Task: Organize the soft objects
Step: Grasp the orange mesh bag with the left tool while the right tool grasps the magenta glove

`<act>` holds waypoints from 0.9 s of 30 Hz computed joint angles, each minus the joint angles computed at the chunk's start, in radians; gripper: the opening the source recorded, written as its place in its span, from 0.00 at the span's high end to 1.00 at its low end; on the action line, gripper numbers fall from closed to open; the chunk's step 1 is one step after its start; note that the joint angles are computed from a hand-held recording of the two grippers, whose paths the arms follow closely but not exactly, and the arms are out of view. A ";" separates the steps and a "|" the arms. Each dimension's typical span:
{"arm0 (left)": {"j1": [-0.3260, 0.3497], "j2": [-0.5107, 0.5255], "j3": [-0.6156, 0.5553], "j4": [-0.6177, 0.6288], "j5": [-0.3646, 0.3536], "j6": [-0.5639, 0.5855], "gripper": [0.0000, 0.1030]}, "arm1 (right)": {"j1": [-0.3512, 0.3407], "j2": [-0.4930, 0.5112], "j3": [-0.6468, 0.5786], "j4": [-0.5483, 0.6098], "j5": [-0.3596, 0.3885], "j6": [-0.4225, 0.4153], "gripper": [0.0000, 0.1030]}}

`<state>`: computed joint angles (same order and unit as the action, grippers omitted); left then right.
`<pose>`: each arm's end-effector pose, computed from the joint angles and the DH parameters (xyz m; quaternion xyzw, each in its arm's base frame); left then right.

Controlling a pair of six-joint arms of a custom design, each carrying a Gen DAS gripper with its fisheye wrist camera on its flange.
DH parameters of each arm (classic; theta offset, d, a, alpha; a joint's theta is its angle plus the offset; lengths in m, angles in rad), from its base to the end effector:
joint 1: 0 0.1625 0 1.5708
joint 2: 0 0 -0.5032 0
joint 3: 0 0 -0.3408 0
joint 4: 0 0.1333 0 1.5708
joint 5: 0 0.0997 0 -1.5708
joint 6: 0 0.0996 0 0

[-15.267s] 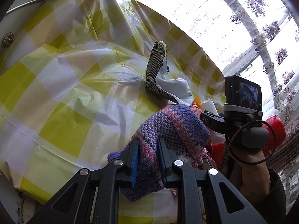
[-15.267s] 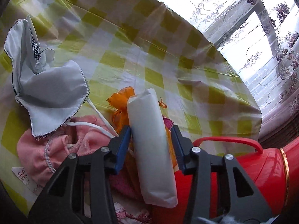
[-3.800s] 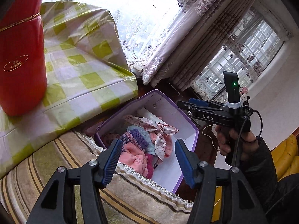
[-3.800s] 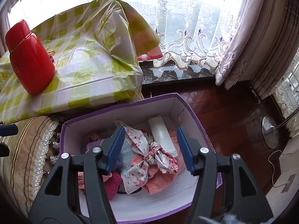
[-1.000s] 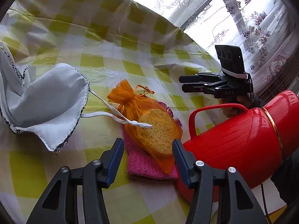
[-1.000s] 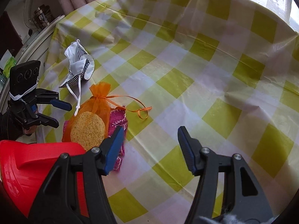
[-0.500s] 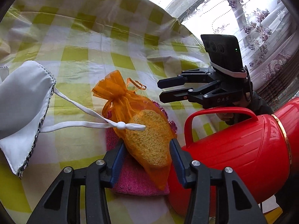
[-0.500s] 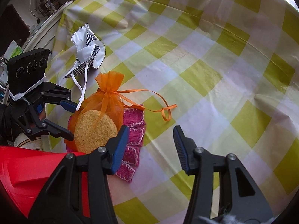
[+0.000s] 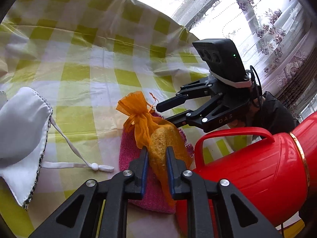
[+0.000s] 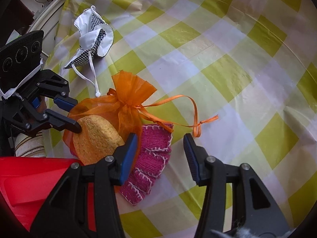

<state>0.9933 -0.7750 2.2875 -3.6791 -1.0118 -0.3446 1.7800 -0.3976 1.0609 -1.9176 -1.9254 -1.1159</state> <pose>-0.1221 -0.5283 0.1604 0.0263 0.9220 -0.3700 0.1107 0.2623 -0.7603 0.0277 0.6198 -0.7493 -0.2157 0.0886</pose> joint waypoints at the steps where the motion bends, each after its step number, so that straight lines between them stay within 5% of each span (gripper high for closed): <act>1: -0.002 -0.007 0.008 -0.017 0.006 -0.001 0.84 | 0.000 0.002 -0.002 0.001 -0.005 0.006 0.48; 5: -0.006 -0.024 0.044 -0.098 0.048 -0.016 0.84 | 0.004 0.011 -0.014 0.007 -0.022 0.004 0.48; 7: -0.016 -0.033 0.067 -0.134 0.087 -0.033 0.84 | 0.007 0.013 -0.014 0.005 -0.030 -0.013 0.57; 9: -0.022 -0.044 0.085 -0.147 0.118 -0.047 0.84 | 0.012 0.019 -0.018 0.017 -0.040 -0.022 0.80; 12: -0.028 -0.052 0.115 -0.170 0.139 -0.073 0.84 | 0.019 0.014 0.008 -0.018 -0.049 -0.062 0.91; 18: -0.098 -0.064 0.199 -0.214 0.241 -0.117 0.84 | 0.008 -0.006 0.061 -0.257 -0.003 -0.060 0.93; 27: -0.194 -0.006 0.362 -0.305 0.286 -0.317 0.84 | -0.039 -0.094 0.158 -0.433 0.034 0.042 0.93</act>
